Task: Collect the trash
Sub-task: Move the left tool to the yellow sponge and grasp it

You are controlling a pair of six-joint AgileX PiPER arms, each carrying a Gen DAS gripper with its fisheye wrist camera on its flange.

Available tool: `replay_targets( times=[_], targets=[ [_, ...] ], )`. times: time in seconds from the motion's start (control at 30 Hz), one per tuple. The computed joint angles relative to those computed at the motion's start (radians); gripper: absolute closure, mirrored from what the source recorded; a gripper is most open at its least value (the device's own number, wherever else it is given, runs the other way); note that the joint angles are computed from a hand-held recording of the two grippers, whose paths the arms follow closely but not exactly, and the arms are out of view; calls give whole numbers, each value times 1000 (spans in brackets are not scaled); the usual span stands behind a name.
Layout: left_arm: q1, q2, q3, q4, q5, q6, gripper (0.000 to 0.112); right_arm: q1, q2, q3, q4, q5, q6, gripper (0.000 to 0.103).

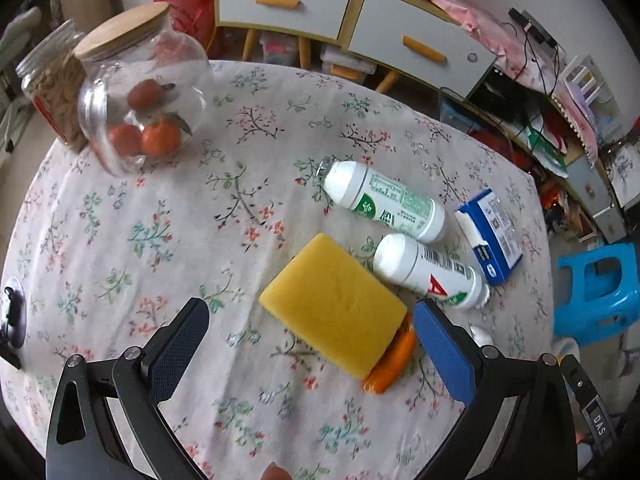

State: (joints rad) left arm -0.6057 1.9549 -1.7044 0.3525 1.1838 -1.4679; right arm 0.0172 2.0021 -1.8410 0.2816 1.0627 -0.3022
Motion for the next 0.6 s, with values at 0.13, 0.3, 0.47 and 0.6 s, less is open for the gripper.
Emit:
replay_targets(
  times=[0.13, 0.3, 0.47, 0.6],
  targets=[
    [8, 91, -91, 19, 28, -15, 10, 29, 34, -14, -22, -19, 6, 16],
    [22, 164, -132, 26, 18, -36, 10, 53, 60, -21, -8, -29, -26, 16],
    [21, 176, -81, 31, -35, -59, 14, 76, 87, -1, 8, -40, -50, 16],
    [15, 137, -22, 45, -76, -35, 26, 89, 75, 40, 49, -69, -122, 16]
  ],
)
